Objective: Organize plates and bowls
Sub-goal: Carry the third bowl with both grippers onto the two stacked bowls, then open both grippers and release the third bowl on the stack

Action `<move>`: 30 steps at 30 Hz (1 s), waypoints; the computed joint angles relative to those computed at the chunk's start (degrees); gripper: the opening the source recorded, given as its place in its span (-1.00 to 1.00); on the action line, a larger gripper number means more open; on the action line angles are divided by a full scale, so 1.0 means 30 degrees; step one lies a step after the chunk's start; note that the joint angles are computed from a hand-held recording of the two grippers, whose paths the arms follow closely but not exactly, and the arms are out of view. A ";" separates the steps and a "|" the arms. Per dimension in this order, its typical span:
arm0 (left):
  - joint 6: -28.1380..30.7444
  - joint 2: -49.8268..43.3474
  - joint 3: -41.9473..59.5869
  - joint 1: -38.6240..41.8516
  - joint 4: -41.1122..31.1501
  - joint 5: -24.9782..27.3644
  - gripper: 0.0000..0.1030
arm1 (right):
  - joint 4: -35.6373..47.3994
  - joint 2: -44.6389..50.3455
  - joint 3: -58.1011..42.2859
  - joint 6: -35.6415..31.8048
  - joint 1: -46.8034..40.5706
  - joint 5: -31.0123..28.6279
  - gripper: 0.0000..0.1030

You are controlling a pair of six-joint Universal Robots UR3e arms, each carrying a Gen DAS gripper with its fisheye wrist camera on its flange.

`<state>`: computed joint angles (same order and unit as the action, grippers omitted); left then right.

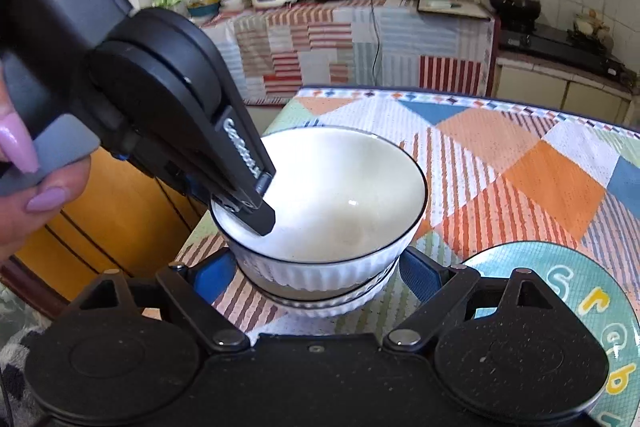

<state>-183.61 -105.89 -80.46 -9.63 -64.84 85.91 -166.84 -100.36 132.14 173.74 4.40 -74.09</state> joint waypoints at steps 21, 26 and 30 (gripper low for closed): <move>0.0237 0.2071 -0.2480 0.0132 0.1823 -0.0109 -0.31 | 0.0267 0.0603 -0.0545 0.1530 0.1530 -0.2184 0.66; 0.0103 0.3569 -0.4336 0.2201 0.2513 -0.3179 -0.15 | -0.1283 0.1047 0.0003 0.1631 0.2165 -0.3012 0.67; 0.0503 0.5154 -0.6066 0.3141 0.3539 -0.3936 -0.23 | -0.1312 0.0123 0.0696 0.1957 0.2305 -0.3311 0.69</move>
